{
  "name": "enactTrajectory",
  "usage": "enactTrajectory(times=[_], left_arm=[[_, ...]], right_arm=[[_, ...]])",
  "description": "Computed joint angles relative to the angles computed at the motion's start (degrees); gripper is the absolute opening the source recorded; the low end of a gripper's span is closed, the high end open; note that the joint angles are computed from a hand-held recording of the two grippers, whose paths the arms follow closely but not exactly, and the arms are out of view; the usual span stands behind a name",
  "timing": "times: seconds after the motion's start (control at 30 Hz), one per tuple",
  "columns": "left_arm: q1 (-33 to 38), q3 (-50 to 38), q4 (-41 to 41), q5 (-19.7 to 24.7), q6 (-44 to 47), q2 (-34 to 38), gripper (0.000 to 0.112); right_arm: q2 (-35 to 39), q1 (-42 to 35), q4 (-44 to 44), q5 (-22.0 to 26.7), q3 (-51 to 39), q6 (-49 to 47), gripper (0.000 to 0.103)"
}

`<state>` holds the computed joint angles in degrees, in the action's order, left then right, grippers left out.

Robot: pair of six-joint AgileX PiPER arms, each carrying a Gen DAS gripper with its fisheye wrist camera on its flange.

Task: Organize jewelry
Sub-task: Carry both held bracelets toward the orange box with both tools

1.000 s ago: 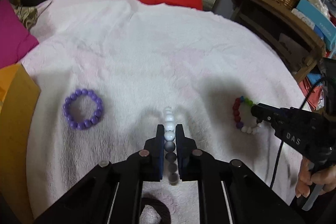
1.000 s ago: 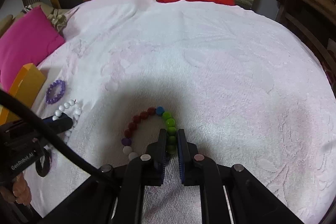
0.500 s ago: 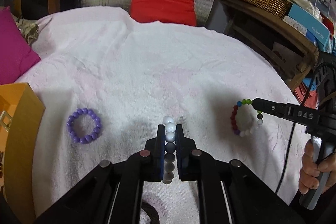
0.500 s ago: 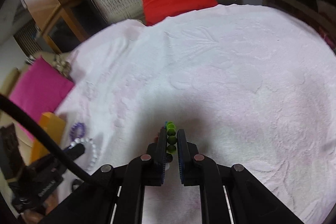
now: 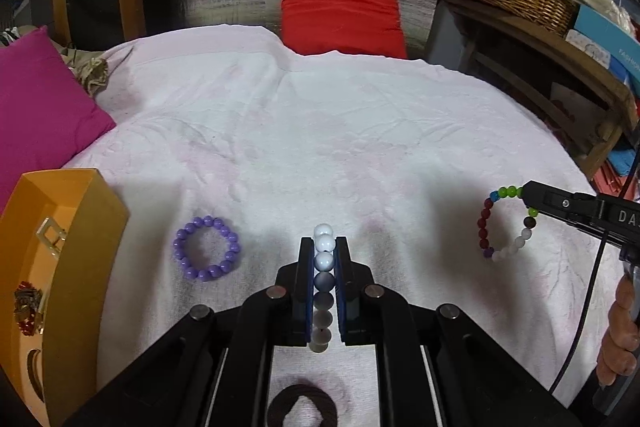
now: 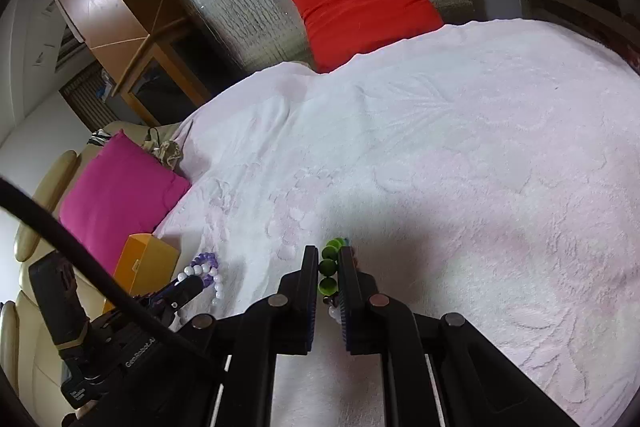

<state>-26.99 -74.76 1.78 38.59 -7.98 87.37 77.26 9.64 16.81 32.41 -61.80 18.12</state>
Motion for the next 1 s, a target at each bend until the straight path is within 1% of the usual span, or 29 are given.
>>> enactTrajectory(times=[0.27, 0.5, 0.6, 0.67, 1.0], left_arm=[[-0.1, 0.3, 3.8, 0.9, -2.9, -0.5, 0.009], [-0.2, 0.7, 4.7, 1.5, -3.9, -0.8, 0.009], [-0.1, 0.6, 4.3, 2.2, -3.9, -0.4, 0.009], [-0.2, 0.5, 4.9, 2.4, -4.5, -0.2, 0.009], [-0.4, -0.3, 5.3, 3.0, -5.5, 0.9, 0.009]], right_arm=[[1.1, 2.6, -1.6, -0.1, -0.9, 1.8, 0.011], [0.9, 4.1, -3.8, 0.0, -0.7, 3.8, 0.011], [1.8, 4.3, -5.7, 1.6, -1.4, 5.3, 0.011], [2.5, 3.8, -5.1, 2.7, -1.3, 5.0, 0.011], [5.7, -0.4, 1.1, 7.1, -1.4, -0.5, 0.011]])
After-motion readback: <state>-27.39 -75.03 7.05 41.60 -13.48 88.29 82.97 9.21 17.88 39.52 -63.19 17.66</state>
